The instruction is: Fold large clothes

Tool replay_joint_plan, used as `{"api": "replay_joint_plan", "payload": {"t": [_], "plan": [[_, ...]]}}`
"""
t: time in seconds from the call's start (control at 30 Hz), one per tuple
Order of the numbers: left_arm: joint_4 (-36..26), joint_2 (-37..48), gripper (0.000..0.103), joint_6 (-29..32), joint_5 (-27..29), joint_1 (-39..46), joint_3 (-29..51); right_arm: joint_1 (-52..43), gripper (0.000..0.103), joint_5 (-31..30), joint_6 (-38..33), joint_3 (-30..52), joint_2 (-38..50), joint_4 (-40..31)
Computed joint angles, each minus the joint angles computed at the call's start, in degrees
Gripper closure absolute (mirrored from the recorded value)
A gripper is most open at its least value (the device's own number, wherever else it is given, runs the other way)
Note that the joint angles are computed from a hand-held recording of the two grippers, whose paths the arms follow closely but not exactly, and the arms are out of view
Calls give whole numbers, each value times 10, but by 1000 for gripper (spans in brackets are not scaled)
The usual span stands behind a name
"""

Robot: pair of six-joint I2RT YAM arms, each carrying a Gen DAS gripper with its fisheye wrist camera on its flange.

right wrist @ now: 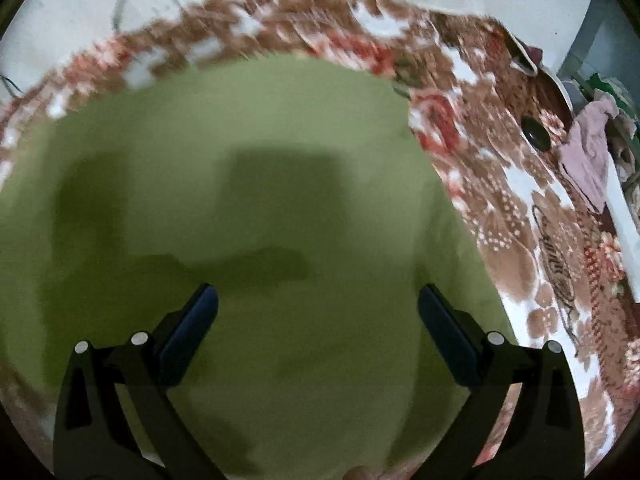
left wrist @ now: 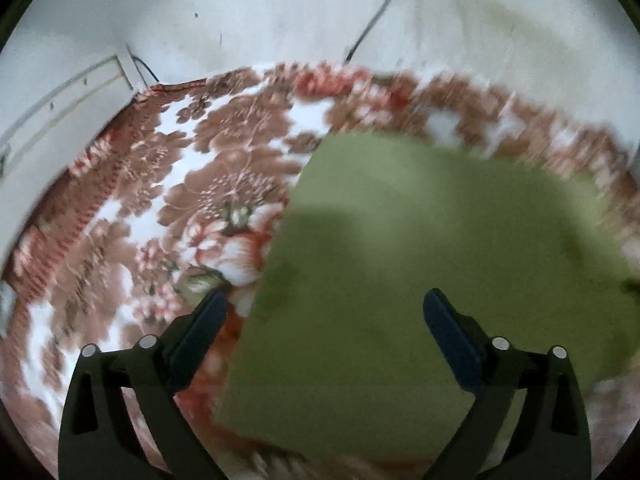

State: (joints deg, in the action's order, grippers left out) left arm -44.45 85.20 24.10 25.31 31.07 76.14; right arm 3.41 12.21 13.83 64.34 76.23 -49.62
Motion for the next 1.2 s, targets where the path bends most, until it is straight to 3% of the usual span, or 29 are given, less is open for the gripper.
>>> {"api": "replay_joint_plan", "payload": {"t": [0.13, 0.23, 0.3, 0.43, 0.53, 0.73, 0.83, 0.9, 1.1, 1.2], "plan": [[-140, -33, 6, -5, 154, 124, -13, 80, 5, 2, 58, 29, -21, -44], [-162, -48, 6, 26, 156, 174, -90, 144, 5, 19, 99, 44, -13, -68], [-163, -30, 6, 11, 181, 211, -127, 171, 5, 14, 122, 45, -4, -76], [-124, 2, 6, -52, 224, 243, -173, 201, 5, 16, 148, 35, 10, -72], [-50, -1, 6, -92, 245, 209, -198, 215, 5, 26, 153, 27, 20, -63], [54, 39, 6, -179, 246, 131, -199, 223, 5, 27, 170, 25, 37, -50], [124, 69, 6, -241, 233, 110, -209, 231, 5, 42, 155, 31, 46, -46], [150, 65, 6, -250, 212, 93, -209, 230, 5, 44, 150, 33, 51, -43], [178, 50, 6, -310, 250, 68, -182, 252, 5, 86, 121, 42, 65, -33], [173, 48, 6, -273, 234, 73, -202, 250, 5, 79, 127, 40, 67, -30]]}}
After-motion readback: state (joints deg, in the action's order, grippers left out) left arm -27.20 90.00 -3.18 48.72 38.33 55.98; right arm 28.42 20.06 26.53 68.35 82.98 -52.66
